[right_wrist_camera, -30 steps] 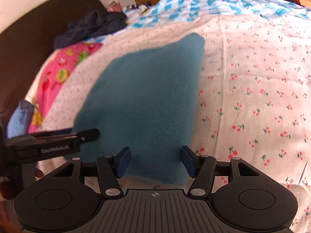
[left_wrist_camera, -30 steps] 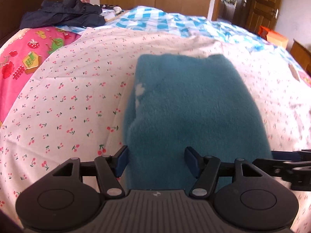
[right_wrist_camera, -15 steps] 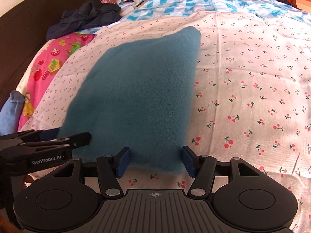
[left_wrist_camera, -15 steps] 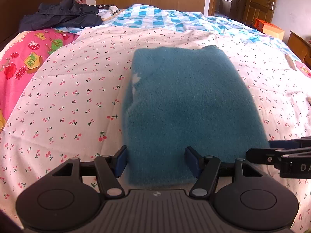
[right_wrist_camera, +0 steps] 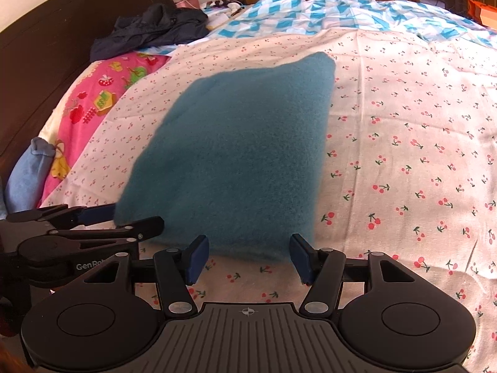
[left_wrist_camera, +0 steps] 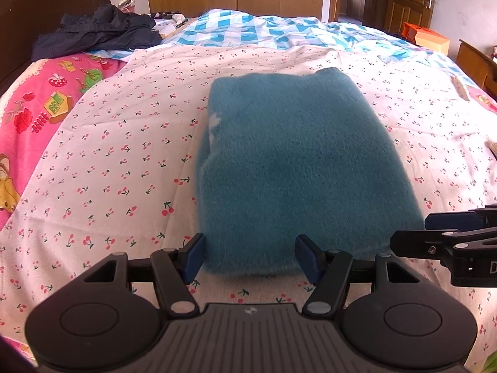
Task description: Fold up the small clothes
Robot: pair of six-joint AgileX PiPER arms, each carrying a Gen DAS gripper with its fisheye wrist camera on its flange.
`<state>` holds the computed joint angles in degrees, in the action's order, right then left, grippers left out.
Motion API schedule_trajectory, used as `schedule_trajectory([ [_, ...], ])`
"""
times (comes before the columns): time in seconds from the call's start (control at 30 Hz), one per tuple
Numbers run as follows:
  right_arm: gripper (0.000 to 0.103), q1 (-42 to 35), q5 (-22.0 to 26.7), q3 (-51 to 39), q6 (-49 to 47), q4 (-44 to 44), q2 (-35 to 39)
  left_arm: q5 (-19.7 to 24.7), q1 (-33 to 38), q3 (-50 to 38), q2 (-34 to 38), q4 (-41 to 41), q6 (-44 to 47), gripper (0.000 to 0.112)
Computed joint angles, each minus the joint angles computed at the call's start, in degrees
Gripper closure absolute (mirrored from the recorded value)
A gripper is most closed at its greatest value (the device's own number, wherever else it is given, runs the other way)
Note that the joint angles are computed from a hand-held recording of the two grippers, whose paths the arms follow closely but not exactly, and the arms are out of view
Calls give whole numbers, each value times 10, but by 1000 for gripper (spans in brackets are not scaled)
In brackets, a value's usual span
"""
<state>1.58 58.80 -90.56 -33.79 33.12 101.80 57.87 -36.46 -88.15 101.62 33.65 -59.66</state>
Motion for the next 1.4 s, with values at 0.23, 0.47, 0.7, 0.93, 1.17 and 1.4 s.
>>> schedule_trajectory([
  [0.23,45,4,-7,21,-8,4,-16,24,-28,7,-10,23,-17,45],
  [0.47,45,-3,-7,38,-18,12,-27,37,-43,5,-11,28,-20,45],
  [0.7,44,-7,-9,54,-23,12,-39,36,-52,8,-16,7,-17,44],
  [0.93,43,-9,-28,88,-20,1,-53,45,-58,1,-6,-20,-12,38],
  [1.17,40,-5,-56,122,-24,-24,-71,75,-67,-14,6,-16,-28,34],
  [1.4,39,-11,-73,149,-38,-22,-89,70,-68,-12,2,-25,-32,28],
])
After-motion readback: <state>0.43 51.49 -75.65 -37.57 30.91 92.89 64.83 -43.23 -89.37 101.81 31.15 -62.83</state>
